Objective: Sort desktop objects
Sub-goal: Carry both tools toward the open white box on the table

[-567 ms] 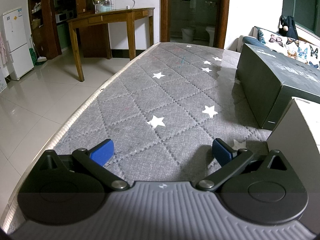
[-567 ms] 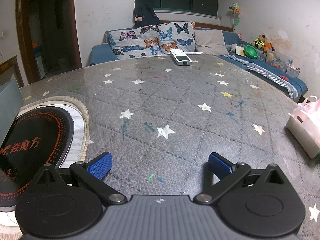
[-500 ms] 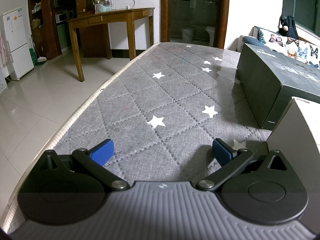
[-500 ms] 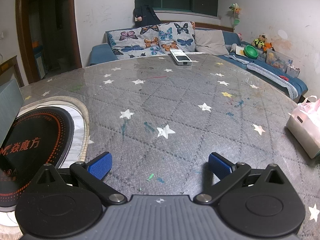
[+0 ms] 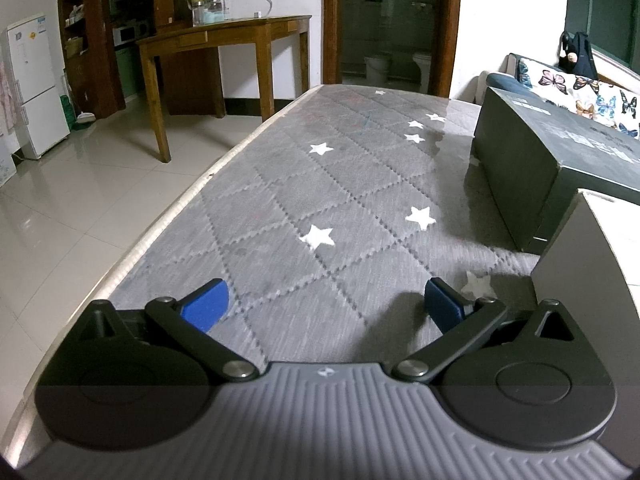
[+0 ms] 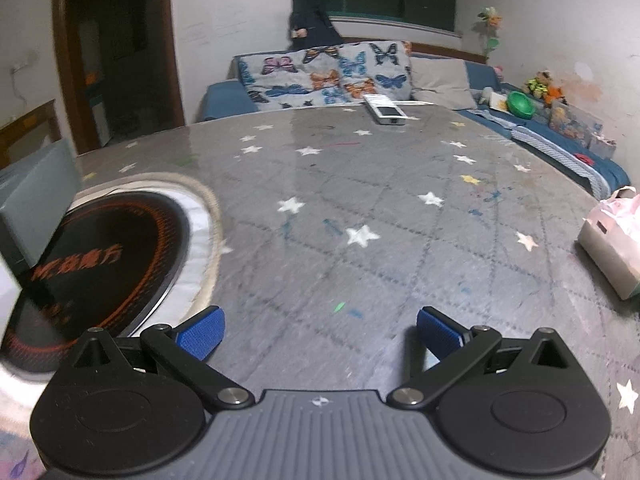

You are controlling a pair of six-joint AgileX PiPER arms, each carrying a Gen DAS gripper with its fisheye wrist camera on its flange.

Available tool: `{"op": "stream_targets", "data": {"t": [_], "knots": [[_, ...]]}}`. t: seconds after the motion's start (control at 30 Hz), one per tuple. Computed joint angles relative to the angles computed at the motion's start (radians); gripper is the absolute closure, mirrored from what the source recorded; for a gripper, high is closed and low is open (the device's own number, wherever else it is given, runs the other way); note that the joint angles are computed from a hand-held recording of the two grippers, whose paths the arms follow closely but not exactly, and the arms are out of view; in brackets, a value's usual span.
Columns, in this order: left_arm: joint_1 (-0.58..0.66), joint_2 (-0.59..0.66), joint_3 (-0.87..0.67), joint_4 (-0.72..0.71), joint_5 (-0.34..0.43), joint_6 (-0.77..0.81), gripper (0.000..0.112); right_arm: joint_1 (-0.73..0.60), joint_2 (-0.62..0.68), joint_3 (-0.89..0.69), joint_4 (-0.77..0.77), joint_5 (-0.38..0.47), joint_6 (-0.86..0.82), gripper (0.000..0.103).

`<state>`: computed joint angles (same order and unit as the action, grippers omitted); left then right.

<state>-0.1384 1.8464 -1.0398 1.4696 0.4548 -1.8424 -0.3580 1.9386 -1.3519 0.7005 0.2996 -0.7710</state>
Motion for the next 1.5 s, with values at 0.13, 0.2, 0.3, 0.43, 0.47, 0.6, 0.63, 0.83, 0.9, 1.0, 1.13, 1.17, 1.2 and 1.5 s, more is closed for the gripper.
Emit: {"op": "stream_targets", "data": {"t": [0.13,0.2,0.3,0.43,0.47,0.6,0.63,0.83,0.9,1.0,1.13,1.17,1.2,1.5], "knots": [[-0.011,-0.040,0.051,0.024,-0.004,-0.019,0.009,-0.010,-0.053,0.072,0.124,0.019,-0.164,0.000],[-0.022,-0.049,0.065,0.030,0.002,-0.020,0.009,-0.009,-0.077,0.098,0.152,0.025,-0.203,0.000],[-0.034,-0.082,0.100,0.049,-0.002,-0.040,0.009,0.000,-0.116,0.137,0.169,0.036,-0.231,0.000],[-0.042,-0.134,0.139,0.045,-0.012,-0.037,0.009,0.014,-0.136,0.157,0.192,0.050,-0.256,0.000],[-0.044,-0.149,0.148,0.041,-0.013,-0.032,0.009,0.013,-0.144,0.165,0.203,0.058,-0.268,0.000],[-0.073,-0.206,0.179,0.027,0.005,-0.005,0.009,0.036,-0.178,0.203,0.248,0.062,-0.323,0.000],[-0.086,-0.218,0.184,0.018,0.019,0.010,0.009,0.037,-0.185,0.209,0.258,0.068,-0.337,0.000],[-0.164,-0.290,0.216,-0.005,0.092,0.073,0.009,0.042,-0.239,0.254,0.312,0.120,-0.440,0.000],[-0.186,-0.314,0.228,-0.015,0.105,0.091,0.009,0.041,-0.262,0.270,0.326,0.139,-0.474,0.000],[-0.209,-0.351,0.244,-0.039,0.108,0.120,0.009,0.041,-0.294,0.292,0.344,0.167,-0.518,0.000],[-0.241,-0.399,0.259,-0.081,0.110,0.172,0.009,0.032,-0.331,0.316,0.360,0.220,-0.549,0.000],[-0.251,-0.409,0.261,-0.089,0.112,0.183,0.009,0.033,-0.341,0.322,0.361,0.230,-0.555,0.000],[-0.261,-0.419,0.263,-0.097,0.115,0.193,0.009,0.033,-0.351,0.329,0.361,0.240,-0.563,0.000],[-0.363,-0.498,0.277,-0.127,0.139,0.241,0.009,0.041,-0.424,0.386,0.399,0.332,-0.632,0.000]]}}
